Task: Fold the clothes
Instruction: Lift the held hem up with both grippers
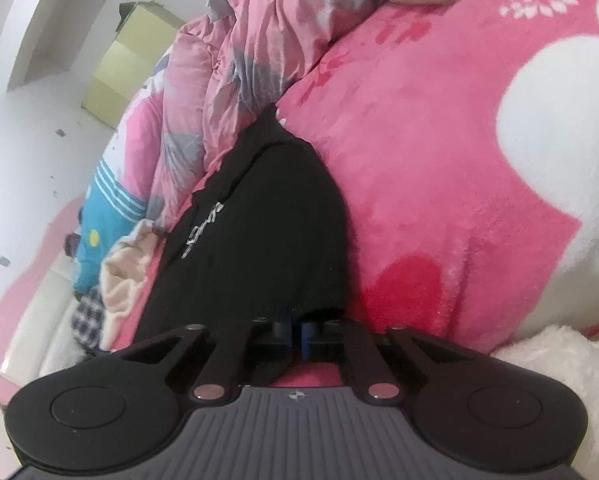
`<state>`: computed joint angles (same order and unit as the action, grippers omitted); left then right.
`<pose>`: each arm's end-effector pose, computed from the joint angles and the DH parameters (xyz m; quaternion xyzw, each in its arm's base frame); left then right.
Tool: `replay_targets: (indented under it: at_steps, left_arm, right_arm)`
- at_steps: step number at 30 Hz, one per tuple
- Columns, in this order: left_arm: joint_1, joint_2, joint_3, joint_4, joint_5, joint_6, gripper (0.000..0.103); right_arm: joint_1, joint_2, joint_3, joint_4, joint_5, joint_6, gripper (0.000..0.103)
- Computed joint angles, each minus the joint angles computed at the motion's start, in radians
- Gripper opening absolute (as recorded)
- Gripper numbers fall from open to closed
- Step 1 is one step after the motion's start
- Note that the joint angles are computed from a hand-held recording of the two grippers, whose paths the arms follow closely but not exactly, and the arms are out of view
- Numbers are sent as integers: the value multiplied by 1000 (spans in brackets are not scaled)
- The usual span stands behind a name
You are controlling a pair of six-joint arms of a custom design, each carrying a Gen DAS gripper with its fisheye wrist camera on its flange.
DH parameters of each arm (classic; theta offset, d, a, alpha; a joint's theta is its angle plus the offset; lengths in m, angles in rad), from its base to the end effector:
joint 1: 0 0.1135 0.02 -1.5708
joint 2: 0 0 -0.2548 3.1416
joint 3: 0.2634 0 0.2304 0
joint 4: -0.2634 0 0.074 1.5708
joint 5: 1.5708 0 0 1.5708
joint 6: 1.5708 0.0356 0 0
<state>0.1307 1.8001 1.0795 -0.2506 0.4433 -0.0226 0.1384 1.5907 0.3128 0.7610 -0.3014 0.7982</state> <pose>0.3436 0.0298 0.1723 -0.0066 0.9343 -0.1942 0.2990 0.2369 0.0437 0.1192 0.2054 0.8329 0.3402 0.3851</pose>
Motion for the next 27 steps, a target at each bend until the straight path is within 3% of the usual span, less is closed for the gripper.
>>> replay_targets:
  at_steps: [8, 12, 19, 27]
  left_arm:
    - [-82, -48, -26, 17, -159, 68, 3]
    - [-111, -71, -63, 51, -220, 94, 3]
    - [-142, -80, -79, 69, -278, 107, 4]
    - [-169, -75, -64, 49, -322, 103, 5]
  right_arm:
    - [92, -103, 94, -238, 157, -132, 2]
    - [127, -111, 121, -296, 216, -159, 2]
    - [125, -97, 129, -317, 209, -152, 2]
    - [65, -74, 119, -289, 107, -108, 4]
